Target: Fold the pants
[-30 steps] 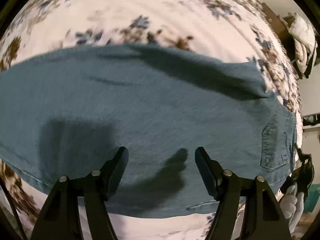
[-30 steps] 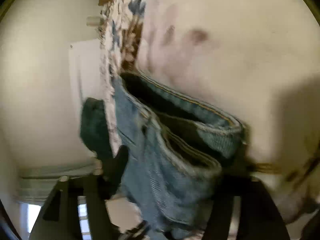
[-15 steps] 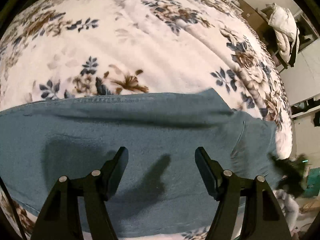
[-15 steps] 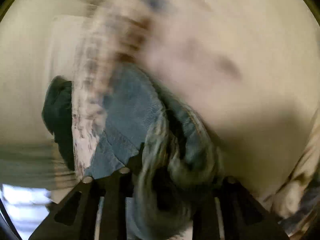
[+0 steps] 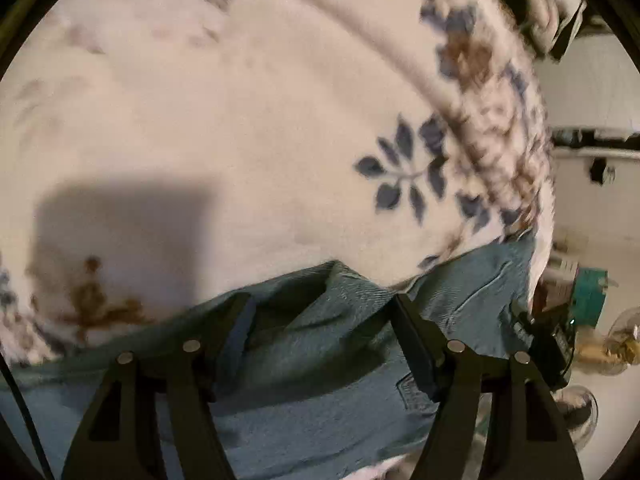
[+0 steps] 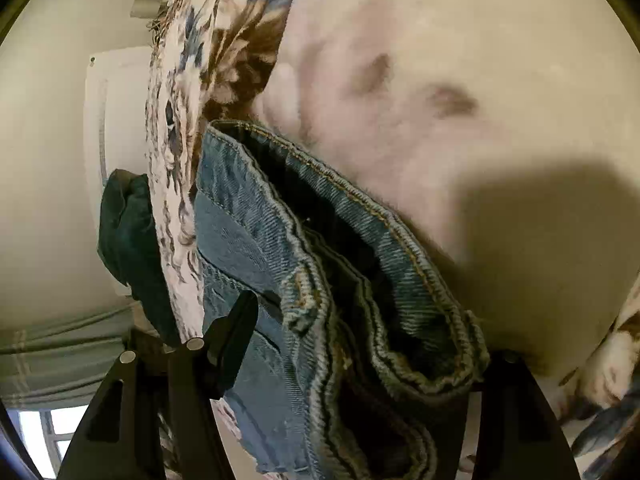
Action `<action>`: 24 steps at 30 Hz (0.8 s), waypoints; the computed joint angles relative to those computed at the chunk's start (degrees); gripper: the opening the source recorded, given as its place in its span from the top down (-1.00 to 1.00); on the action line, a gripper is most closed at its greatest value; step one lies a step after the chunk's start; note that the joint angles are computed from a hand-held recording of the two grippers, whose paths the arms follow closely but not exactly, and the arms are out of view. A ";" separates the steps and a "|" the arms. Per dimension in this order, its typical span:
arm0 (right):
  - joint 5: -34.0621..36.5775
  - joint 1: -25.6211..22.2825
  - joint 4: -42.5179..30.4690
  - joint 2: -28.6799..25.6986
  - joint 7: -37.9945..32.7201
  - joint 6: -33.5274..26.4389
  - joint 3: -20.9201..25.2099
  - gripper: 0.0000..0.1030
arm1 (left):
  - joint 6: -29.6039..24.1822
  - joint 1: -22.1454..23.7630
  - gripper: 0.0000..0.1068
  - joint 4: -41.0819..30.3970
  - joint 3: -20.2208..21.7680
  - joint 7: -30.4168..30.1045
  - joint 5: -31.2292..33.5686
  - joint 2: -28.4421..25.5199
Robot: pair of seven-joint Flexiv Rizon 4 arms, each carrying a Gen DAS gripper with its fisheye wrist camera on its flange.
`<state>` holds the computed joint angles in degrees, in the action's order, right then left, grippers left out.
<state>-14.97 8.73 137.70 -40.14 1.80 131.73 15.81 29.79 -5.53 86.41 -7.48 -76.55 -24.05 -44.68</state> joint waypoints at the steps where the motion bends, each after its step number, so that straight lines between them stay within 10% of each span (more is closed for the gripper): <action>1: 0.52 0.58 0.65 -0.16 -0.62 0.50 -0.23 -0.28 | -2.99 -0.03 -0.27 -2.44 0.00 0.25 1.04 -1.24; 3: 0.08 0.81 -0.02 0.04 -0.95 -1.07 -0.65 -0.28 | -5.13 -0.06 -0.24 -4.08 0.06 0.66 1.68 -1.94; 5: 0.82 1.58 -0.49 -0.43 -1.59 -1.35 -0.90 -0.28 | -3.60 0.17 0.52 -2.69 -0.94 5.22 1.75 -0.56; 7: 2.53 2.89 -0.79 -0.43 -2.01 -1.20 -1.12 -0.28 | -2.01 -0.91 0.67 -2.13 -0.34 6.76 3.00 0.63; 12: 6.92 7.08 0.29 2.97 -5.17 -3.48 -3.09 -0.25 | 2.62 -3.35 0.70 -3.52 1.36 6.66 6.63 -0.13; 21: 10.85 5.88 -2.60 -0.50 -6.95 1.08 -1.46 -0.19 | 5.81 8.51 0.70 4.63 -6.96 1.56 -21.45 -3.75; 24: 13.34 7.84 -2.11 1.17 -7.79 2.88 -2.91 0.53 | 8.58 8.83 0.69 5.59 -6.84 3.01 -23.74 -2.07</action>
